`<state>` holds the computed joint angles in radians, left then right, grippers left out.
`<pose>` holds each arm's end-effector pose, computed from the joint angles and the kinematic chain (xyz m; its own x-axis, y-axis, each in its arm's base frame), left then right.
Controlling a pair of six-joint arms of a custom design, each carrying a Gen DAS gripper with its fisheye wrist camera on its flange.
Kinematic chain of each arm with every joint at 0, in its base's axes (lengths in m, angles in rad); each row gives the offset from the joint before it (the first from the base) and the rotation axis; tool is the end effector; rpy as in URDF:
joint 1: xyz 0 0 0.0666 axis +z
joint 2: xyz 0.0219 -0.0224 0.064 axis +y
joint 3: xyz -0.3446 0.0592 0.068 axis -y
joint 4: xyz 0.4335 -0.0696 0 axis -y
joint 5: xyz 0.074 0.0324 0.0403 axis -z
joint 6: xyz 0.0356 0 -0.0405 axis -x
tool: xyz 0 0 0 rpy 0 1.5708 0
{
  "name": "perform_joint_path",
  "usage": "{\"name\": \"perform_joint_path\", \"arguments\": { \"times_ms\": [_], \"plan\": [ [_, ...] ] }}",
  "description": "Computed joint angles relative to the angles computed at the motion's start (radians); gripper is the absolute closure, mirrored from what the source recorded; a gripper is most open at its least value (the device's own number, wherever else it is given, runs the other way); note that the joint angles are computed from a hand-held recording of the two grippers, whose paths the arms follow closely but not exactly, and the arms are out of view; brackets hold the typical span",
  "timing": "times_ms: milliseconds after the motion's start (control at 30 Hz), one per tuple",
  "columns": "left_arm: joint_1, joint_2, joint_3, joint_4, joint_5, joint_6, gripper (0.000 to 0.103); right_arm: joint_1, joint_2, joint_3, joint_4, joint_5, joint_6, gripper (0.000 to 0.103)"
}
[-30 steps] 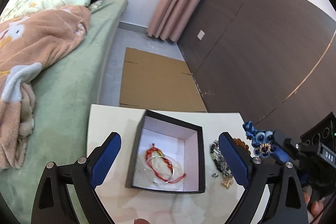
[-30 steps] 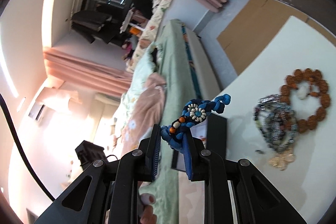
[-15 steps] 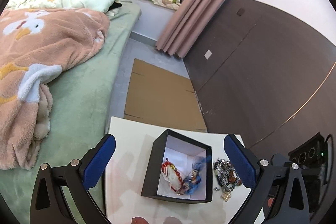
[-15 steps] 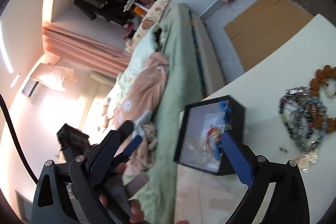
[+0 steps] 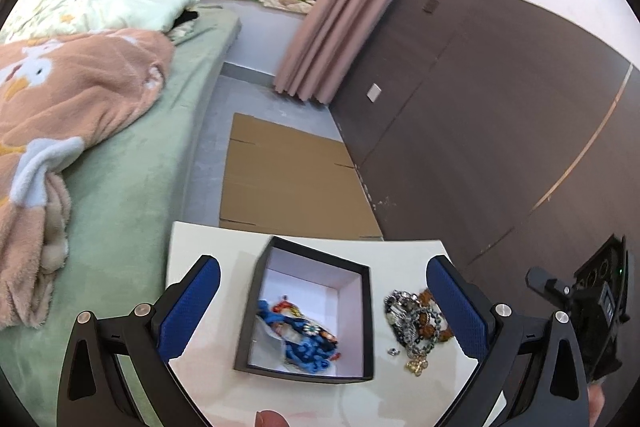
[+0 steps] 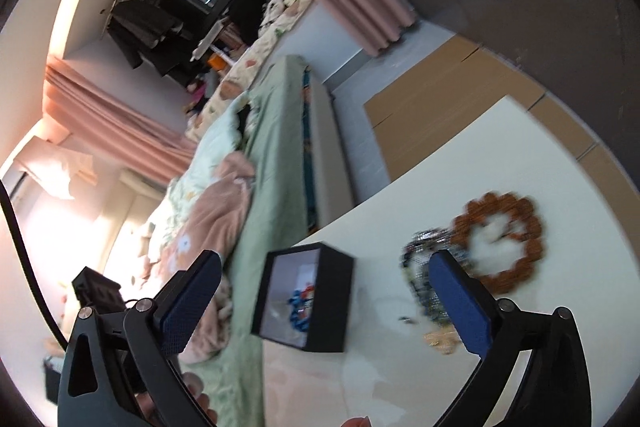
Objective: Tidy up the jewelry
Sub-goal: 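Lower the blue bracelet into the black box and open the right tool, then grasp the grey beaded bracelet from the pile with the left tool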
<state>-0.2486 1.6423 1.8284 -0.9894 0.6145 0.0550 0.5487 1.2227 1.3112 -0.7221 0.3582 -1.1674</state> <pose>0.5878 -0.1708 0.4753 -0.7289 0.1387 -0.6705 0.5498 0.7021 -0.4525 0.4218 0.2427 0.4523 -0.4258 0.7492 -0.5073 0.3675 0.6555 0.6597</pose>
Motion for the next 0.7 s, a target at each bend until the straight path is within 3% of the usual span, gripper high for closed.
{"name": "perform_joint_path", "arguments": {
  "times_ms": [200,500,567,633,700],
  "plan": [
    [-0.054,-0.03,-0.036,0.0,-0.04,-0.03,0.0,0.0,-0.024,0.015,-0.166,0.032,-0.018,0.0],
    [-0.129,-0.07,-0.093,0.017,-0.038,-0.114,0.001,-0.023,-0.105,-0.051,-0.267,0.011,-0.117,0.0],
    [-0.146,-0.078,-0.106,0.022,-0.04,-0.134,0.007,-0.026,-0.123,-0.063,-0.275,0.012,-0.122,0.0],
    [-0.166,-0.078,-0.111,0.006,-0.048,-0.164,0.021,-0.025,-0.136,-0.069,-0.287,0.018,-0.12,0.0],
    [-0.182,-0.075,-0.111,-0.018,-0.063,-0.189,0.026,-0.028,-0.15,-0.077,-0.29,0.017,-0.119,0.0]
  ]
}}
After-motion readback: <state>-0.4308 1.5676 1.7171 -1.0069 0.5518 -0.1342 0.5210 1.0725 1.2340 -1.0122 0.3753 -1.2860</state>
